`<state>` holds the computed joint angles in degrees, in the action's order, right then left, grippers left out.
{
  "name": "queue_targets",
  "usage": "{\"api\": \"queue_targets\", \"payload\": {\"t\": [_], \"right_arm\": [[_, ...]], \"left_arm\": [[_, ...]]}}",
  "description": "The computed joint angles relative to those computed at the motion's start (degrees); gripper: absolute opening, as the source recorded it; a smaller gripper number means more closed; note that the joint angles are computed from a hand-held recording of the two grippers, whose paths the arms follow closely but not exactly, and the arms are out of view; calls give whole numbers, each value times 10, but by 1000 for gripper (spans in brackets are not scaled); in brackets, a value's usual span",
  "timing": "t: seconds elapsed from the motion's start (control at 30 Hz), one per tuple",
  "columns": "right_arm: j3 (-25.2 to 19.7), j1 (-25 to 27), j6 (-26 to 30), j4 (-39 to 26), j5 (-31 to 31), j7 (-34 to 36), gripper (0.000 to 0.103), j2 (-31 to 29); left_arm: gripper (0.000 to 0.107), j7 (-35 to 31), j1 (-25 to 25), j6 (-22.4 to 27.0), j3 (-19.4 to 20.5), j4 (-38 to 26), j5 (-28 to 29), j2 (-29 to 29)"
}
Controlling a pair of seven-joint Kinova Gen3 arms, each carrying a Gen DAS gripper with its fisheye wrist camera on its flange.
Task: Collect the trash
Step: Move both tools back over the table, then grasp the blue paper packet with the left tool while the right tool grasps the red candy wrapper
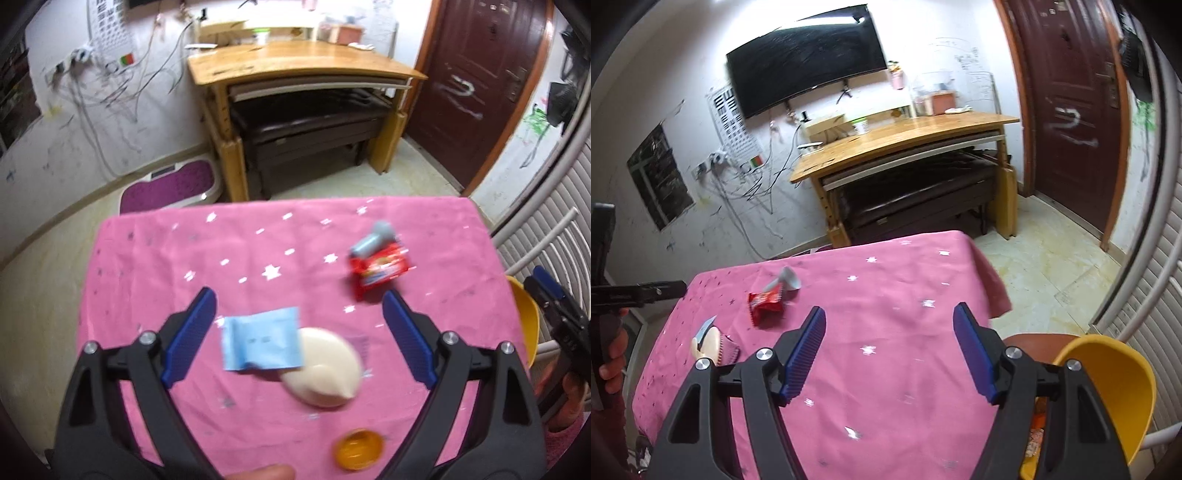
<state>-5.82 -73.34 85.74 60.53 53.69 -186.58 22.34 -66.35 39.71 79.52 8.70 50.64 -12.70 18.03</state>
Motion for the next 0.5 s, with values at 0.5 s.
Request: {"api": "queue_targets", "payload": {"t": [0.5], "right_arm": [[67, 23, -12, -214, -101, 190, 71, 120]], "left_arm": [[87, -51, -106, 2, 11, 67, 127, 3]]}}
